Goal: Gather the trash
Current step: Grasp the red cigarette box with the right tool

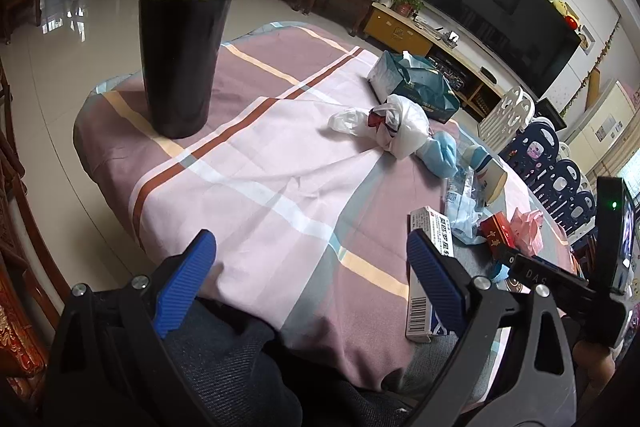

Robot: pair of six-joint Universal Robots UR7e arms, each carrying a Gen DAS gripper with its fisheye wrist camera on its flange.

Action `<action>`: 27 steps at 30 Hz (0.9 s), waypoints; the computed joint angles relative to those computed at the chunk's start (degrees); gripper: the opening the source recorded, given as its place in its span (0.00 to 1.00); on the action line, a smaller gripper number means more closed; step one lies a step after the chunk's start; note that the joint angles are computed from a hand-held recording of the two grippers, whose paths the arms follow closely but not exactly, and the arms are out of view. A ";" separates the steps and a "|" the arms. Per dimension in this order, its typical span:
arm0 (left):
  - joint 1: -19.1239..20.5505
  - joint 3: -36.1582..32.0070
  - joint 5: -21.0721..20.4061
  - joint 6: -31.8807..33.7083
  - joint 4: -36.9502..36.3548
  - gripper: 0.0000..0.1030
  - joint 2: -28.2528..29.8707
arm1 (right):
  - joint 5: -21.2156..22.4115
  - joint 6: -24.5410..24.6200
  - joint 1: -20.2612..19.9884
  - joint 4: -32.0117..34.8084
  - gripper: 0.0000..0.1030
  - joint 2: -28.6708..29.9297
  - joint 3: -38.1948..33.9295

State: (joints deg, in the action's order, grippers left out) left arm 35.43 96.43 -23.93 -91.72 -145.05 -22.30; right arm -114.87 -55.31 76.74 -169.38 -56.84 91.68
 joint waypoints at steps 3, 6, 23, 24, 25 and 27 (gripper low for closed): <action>0.01 -0.01 -0.13 0.15 -0.13 0.93 0.05 | 0.38 0.68 -0.57 1.47 0.61 -0.05 -0.56; 0.00 -0.21 -0.20 0.59 0.11 0.93 0.20 | -0.29 -0.96 -0.27 -0.10 0.61 1.18 -1.26; 0.38 -0.80 -1.12 1.72 0.46 0.93 0.37 | -5.15 -12.27 1.85 -6.14 0.28 10.28 -8.41; 0.37 -0.87 -1.16 1.74 0.66 0.93 0.39 | -4.07 -11.80 1.73 -5.92 0.27 9.37 -7.49; 0.34 -0.94 -1.11 1.67 0.90 0.93 0.40 | -2.97 -11.51 1.64 -5.90 0.27 8.41 -6.45; 0.30 -1.05 -1.05 1.61 1.28 0.93 0.41 | -0.46 -10.62 1.56 -5.74 0.27 6.29 -4.27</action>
State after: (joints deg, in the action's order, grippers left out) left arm 35.74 95.37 -24.98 -90.11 -143.76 -21.89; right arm -115.33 -65.93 78.30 -175.12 -50.54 87.40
